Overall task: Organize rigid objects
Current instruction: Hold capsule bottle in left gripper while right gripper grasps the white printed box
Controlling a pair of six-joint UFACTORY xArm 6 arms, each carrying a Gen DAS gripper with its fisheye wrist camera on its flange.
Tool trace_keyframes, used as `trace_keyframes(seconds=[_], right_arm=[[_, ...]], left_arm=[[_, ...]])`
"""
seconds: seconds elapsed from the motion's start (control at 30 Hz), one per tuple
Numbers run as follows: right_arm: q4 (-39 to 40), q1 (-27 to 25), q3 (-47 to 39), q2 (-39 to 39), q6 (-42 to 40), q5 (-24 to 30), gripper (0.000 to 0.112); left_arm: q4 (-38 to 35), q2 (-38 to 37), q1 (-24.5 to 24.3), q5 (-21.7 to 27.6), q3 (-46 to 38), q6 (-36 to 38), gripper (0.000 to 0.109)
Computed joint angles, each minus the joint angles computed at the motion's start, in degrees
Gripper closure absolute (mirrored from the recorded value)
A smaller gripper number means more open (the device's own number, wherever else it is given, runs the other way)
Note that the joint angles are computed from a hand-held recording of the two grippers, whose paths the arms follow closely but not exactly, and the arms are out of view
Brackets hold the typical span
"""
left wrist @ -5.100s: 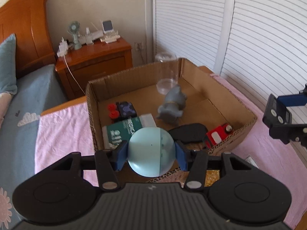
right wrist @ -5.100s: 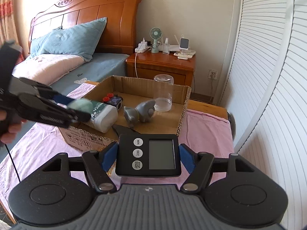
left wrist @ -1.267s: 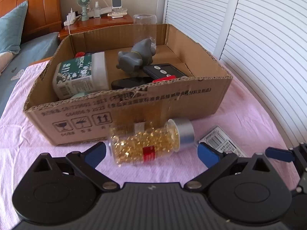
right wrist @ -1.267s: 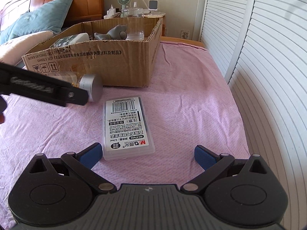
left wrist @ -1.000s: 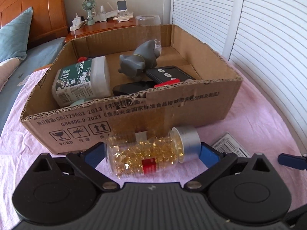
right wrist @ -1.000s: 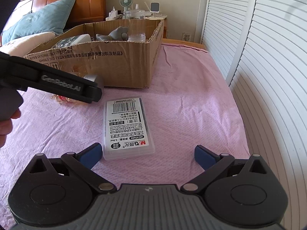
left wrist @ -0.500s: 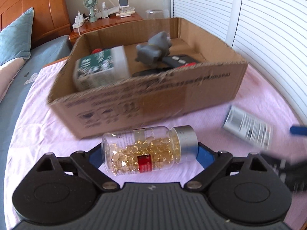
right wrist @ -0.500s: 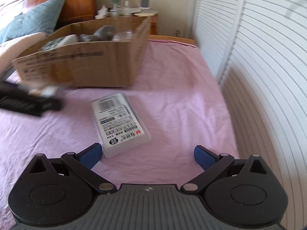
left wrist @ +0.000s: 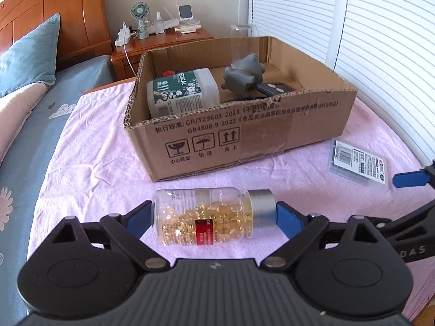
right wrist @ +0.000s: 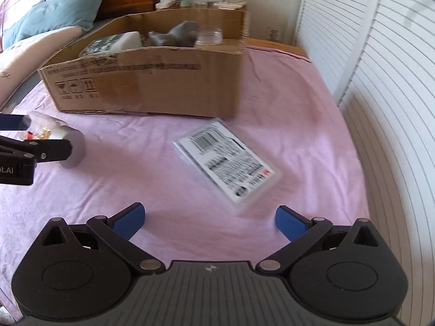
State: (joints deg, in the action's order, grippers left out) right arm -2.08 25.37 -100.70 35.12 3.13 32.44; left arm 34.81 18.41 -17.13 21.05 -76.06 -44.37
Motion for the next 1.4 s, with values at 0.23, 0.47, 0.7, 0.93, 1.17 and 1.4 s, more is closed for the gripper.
trace_keyframes(seconds=[0.23,0.47,0.7,0.93,1.17,1.4], right_arm=[[-4.9,0.71,-0.88,0.81,7.75,-0.62,0.009],[-14.47,1.51,-3.68,2.76,22.37,0.68,0.009],[-13.5,2.13,-6.57,4.48,21.21,2.02,0.009],[-11.83,1.14,-9.91,6.64,19.54,2.8,0.009],[-14.73,1.09,-14.83,9.68,24.69,5.06,0.009],[-18.3,0.87,-23.55,14.96,29.58,9.74,0.009]], left_arm=[[-1.73,-0.17,0.97,-3.11,1.4,1.32,0.015],[-1.99,-0.63,1.53,-4.93,2.56,1.97,0.015],[-2.55,-0.84,2.44,-6.46,3.27,2.55,0.015],[-5.13,0.01,2.57,-6.72,2.76,4.7,0.015],[-7.8,1.21,2.41,-5.93,1.71,6.64,0.015],[-7.62,1.48,2.28,-5.16,1.2,6.91,0.015]])
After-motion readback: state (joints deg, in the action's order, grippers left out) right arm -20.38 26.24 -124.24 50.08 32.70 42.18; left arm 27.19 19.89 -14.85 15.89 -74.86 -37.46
